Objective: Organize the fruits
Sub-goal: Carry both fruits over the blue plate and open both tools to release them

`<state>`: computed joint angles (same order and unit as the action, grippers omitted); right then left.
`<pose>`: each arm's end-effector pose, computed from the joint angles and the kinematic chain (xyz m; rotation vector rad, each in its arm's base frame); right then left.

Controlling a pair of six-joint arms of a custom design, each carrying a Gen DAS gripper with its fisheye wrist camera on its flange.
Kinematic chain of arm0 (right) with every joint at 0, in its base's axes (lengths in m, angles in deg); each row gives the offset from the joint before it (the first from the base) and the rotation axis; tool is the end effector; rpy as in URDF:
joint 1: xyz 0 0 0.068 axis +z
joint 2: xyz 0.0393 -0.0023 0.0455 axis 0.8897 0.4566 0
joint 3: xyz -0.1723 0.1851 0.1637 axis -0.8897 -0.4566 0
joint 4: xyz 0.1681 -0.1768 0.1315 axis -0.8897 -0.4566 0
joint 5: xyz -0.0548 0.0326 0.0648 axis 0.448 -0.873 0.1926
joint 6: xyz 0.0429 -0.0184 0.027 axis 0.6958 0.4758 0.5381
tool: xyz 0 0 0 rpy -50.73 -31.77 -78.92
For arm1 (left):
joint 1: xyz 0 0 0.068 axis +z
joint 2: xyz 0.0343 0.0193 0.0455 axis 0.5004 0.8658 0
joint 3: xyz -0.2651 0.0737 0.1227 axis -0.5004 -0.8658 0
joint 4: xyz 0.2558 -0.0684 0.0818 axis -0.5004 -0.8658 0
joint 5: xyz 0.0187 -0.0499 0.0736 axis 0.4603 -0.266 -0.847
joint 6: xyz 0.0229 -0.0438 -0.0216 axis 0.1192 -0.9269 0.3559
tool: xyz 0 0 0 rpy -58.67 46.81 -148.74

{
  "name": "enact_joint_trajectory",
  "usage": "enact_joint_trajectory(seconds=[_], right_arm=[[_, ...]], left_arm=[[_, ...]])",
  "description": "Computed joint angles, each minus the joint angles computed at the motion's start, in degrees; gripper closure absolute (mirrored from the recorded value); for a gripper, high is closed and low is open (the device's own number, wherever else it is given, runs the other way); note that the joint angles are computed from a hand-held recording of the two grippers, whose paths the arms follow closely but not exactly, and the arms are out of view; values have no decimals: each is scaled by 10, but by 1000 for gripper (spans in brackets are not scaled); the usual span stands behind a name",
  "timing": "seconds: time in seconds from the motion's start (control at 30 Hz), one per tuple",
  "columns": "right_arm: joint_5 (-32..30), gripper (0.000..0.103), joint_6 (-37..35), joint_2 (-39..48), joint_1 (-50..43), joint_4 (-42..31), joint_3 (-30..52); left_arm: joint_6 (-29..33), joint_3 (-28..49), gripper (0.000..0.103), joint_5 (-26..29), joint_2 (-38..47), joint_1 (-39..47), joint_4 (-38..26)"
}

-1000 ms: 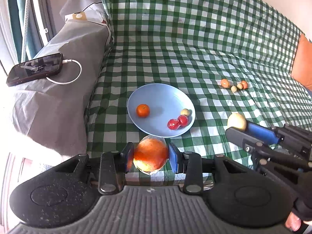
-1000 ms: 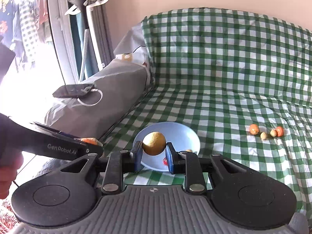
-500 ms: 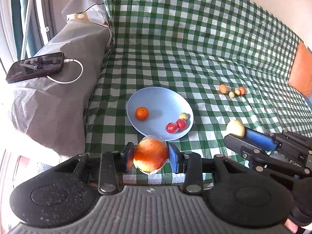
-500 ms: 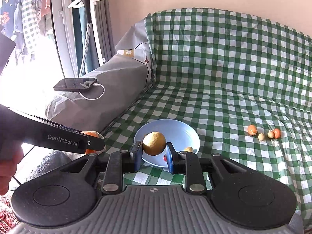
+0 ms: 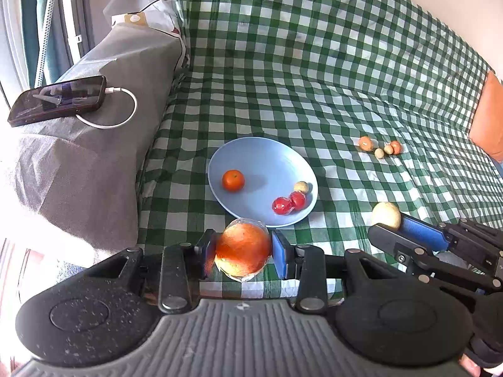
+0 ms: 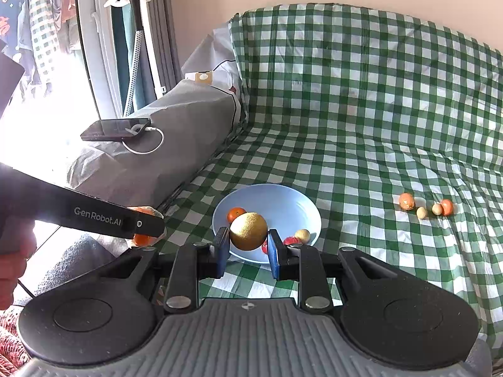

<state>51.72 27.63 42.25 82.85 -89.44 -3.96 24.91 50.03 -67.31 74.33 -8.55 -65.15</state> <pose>0.2780 0.1047 0.2583 -0.3889 2.1536 0.3155 0.3130 -0.2346 0.2819 -0.1294 2.4897 -0.1251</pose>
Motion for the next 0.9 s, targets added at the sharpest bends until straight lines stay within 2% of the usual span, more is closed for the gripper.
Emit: enact_joint_trajectory(seconds=[0.27, 0.43, 0.9], right_arm=[[4, 76, -6, 31, -4, 8, 15], [11, 76, -10, 76, -5, 18, 42], [13, 76, -21, 258, -22, 17, 169]], left_arm=[[11, 2, 61, 9, 10, 19, 12], [36, 31, 61, 27, 39, 45, 28], [98, 212, 61, 88, 230, 108, 14]])
